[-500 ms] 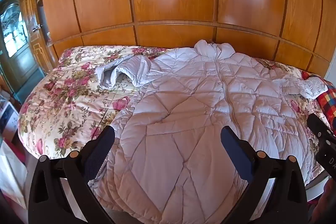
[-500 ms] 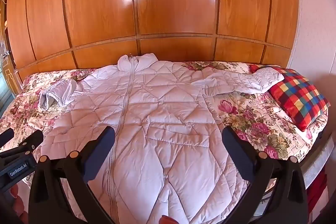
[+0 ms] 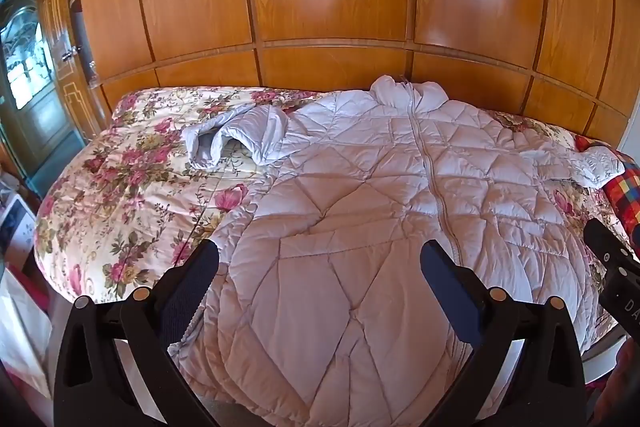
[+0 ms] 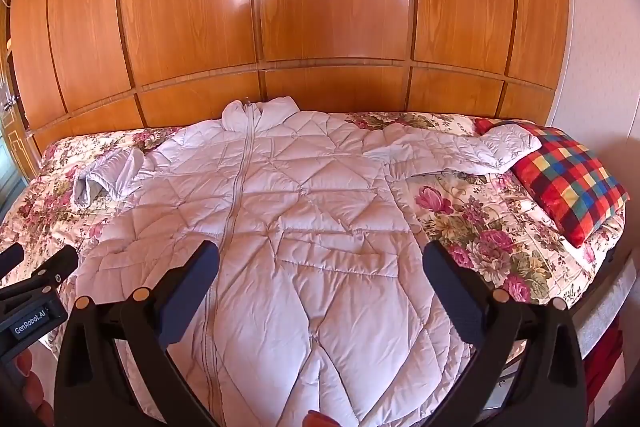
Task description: Fold small clothes
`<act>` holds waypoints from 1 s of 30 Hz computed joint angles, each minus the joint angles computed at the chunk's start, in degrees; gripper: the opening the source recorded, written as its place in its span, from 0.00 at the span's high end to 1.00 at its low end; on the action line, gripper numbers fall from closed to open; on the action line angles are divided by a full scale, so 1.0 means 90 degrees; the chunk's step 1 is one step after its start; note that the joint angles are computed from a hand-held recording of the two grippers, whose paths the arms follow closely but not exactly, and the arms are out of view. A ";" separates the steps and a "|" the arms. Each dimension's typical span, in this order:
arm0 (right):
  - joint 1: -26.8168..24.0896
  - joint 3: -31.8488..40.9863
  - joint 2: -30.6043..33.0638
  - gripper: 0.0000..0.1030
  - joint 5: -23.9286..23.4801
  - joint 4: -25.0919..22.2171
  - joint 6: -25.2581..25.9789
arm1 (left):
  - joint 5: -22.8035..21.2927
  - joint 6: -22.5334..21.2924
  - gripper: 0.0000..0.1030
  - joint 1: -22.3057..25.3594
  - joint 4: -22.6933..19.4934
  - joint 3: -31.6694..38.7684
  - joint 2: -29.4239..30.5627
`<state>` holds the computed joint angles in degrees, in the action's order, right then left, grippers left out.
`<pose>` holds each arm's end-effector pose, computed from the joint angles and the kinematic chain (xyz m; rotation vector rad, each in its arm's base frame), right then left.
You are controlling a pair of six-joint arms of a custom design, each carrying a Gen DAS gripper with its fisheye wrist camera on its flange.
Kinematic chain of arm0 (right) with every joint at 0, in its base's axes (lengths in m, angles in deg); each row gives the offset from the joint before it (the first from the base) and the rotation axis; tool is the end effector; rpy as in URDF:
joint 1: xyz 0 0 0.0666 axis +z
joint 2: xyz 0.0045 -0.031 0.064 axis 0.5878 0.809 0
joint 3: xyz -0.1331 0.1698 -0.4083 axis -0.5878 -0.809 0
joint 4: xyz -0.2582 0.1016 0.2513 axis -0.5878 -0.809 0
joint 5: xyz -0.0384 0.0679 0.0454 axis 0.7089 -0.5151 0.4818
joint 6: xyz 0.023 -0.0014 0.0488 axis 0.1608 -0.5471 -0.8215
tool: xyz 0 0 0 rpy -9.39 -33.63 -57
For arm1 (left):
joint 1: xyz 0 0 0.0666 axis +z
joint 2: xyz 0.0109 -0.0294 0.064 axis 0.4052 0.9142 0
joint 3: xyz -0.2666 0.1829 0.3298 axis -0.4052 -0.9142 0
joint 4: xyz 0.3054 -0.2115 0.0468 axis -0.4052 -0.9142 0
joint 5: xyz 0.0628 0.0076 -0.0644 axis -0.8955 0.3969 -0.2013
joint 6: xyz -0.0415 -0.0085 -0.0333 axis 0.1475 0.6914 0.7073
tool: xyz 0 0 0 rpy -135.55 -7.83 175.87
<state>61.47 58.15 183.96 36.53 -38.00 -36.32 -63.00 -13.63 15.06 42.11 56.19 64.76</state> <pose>0.6314 0.2892 0.5177 -0.0198 2.3179 0.0477 0.6228 -0.0856 0.4746 -0.2659 2.2917 0.1922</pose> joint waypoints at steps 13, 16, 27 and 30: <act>-0.0021 -0.0185 -0.0044 0.02 -0.0041 0.0104 0.0017 | 0.0015 0.0025 0.03 0.0007 0.0049 -0.0065 -0.0029; -0.0021 -0.0246 -0.0065 0.02 -0.0042 0.0127 0.0015 | 0.0019 0.0025 0.03 0.0007 0.0040 -0.0060 -0.0015; -0.0021 -0.0165 -0.0034 0.02 -0.0049 0.0046 0.0011 | 0.0135 0.0058 0.03 0.0036 -0.0076 0.0001 0.0016; -0.0014 -0.0178 -0.0040 0.02 -0.0028 0.0058 0.0008 | 0.0114 0.0055 0.03 0.0030 -0.0090 0.0003 0.0021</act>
